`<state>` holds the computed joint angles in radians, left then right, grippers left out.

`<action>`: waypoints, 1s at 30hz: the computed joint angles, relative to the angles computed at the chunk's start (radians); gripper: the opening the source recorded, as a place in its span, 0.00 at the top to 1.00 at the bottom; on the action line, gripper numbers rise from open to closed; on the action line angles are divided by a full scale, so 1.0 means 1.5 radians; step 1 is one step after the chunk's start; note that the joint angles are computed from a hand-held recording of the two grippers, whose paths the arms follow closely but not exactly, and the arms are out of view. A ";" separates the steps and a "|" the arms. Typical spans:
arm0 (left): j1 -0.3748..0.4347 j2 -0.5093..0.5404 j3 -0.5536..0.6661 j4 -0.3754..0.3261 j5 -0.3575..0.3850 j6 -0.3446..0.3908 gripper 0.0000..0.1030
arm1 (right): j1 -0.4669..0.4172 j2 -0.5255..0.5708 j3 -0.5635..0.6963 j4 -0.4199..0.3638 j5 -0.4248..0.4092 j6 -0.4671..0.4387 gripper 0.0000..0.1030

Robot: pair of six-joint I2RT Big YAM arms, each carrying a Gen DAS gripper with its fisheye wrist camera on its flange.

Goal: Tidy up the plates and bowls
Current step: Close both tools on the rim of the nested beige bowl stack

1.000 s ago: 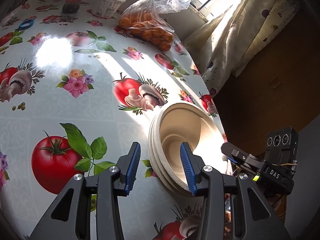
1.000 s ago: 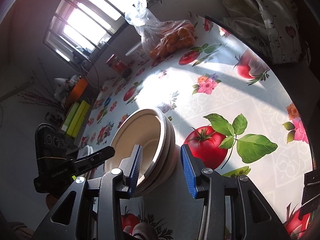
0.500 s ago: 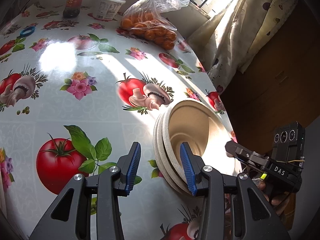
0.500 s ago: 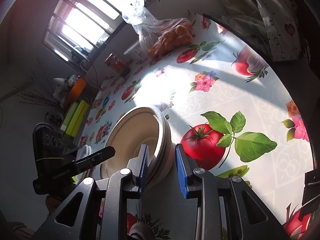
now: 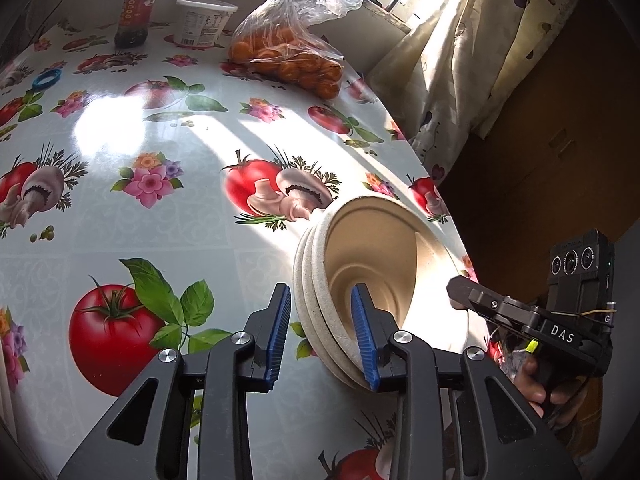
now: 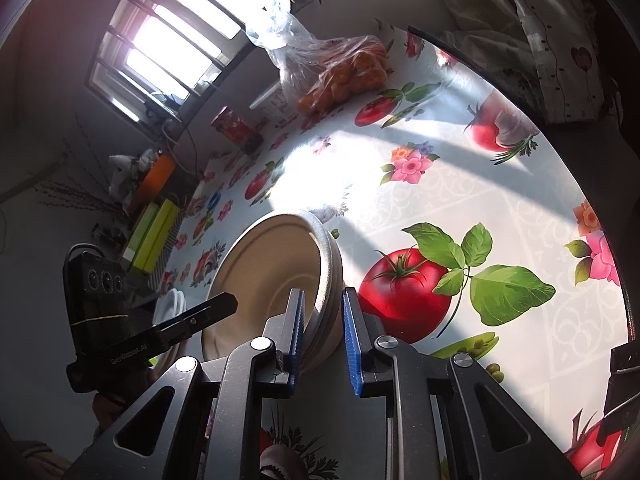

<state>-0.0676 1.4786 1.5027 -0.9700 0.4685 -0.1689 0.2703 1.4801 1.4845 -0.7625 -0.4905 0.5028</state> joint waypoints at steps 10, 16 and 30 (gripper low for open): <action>-0.005 -0.001 -0.001 0.002 -0.007 0.002 0.72 | 0.000 -0.001 0.000 0.002 -0.002 0.006 0.82; -0.005 0.001 0.001 0.001 -0.005 -0.003 0.72 | -0.001 0.000 0.003 -0.003 0.001 0.001 0.82; 0.009 -0.017 -0.002 0.001 -0.016 -0.012 0.72 | 0.010 0.010 0.027 -0.017 0.002 -0.007 0.82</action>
<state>-0.0542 1.4535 1.5001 -0.9692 0.4445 -0.1864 0.2856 1.4956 1.5244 -0.7882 -0.4875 0.4929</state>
